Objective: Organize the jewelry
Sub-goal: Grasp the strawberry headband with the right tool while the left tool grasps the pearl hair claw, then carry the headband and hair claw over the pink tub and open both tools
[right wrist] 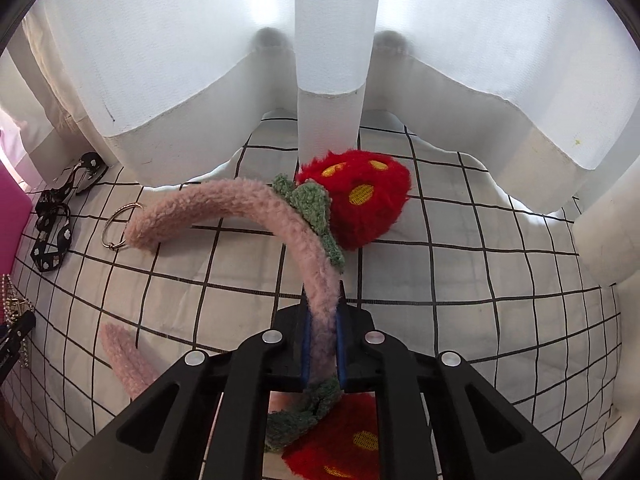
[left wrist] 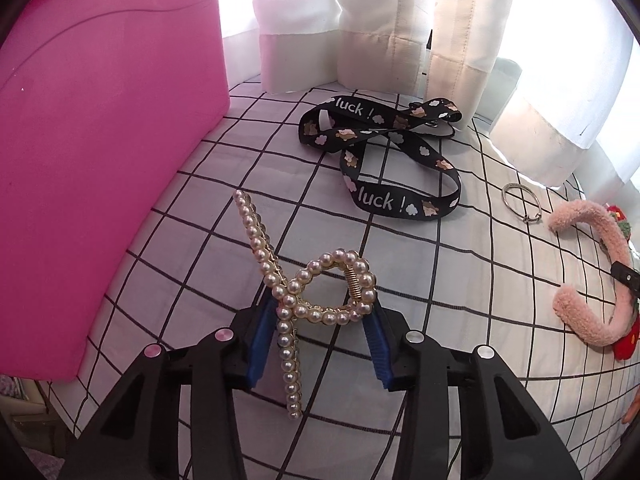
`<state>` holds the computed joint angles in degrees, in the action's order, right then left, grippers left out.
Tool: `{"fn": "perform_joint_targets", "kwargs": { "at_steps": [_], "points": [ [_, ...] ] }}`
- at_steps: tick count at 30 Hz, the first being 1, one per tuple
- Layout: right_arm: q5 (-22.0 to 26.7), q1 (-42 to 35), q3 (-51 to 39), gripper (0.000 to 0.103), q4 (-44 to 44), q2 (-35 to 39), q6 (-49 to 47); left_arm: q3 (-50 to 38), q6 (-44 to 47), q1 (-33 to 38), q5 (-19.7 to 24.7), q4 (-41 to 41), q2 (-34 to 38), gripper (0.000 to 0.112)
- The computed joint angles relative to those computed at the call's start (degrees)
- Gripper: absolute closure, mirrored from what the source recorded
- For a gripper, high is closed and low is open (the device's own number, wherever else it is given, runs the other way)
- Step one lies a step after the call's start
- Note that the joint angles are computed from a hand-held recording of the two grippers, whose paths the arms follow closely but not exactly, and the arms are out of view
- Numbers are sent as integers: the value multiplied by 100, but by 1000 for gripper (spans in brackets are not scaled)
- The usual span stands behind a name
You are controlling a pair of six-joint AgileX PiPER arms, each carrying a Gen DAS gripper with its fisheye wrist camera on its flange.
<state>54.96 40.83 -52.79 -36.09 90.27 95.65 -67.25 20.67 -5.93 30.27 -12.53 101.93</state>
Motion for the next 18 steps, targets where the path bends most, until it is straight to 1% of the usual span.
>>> {"fn": "perform_joint_targets", "kwargs": {
  "at_steps": [5, 7, 9, 10, 12, 14, 18],
  "points": [
    [384, 586, 28, 94, -83, -296, 512, 209, 503, 228, 71, -359, -239, 72],
    [526, 685, -85, 94, -90, -334, 516, 270, 705, 284, 140, -502, -392, 73],
    [731, 943, -122, 94, -115, -401, 687, 314, 896, 331, 196, -634, -549, 72],
    [741, 849, -160, 94, -127, -463, 567, 338, 995, 353, 217, -708, -632, 72],
    [932, 1024, -247, 94, -182, -515, 721, 352, 1179, 392, 285, -851, -797, 72],
    [1025, 1065, -385, 94, -263, -486, 766, 335, 1376, 445, 427, -1020, -969, 72],
    [1391, 1205, -795, 94, -412, -486, 648, 136, 1575, 526, 909, -1260, -1209, 72]
  ]
}}
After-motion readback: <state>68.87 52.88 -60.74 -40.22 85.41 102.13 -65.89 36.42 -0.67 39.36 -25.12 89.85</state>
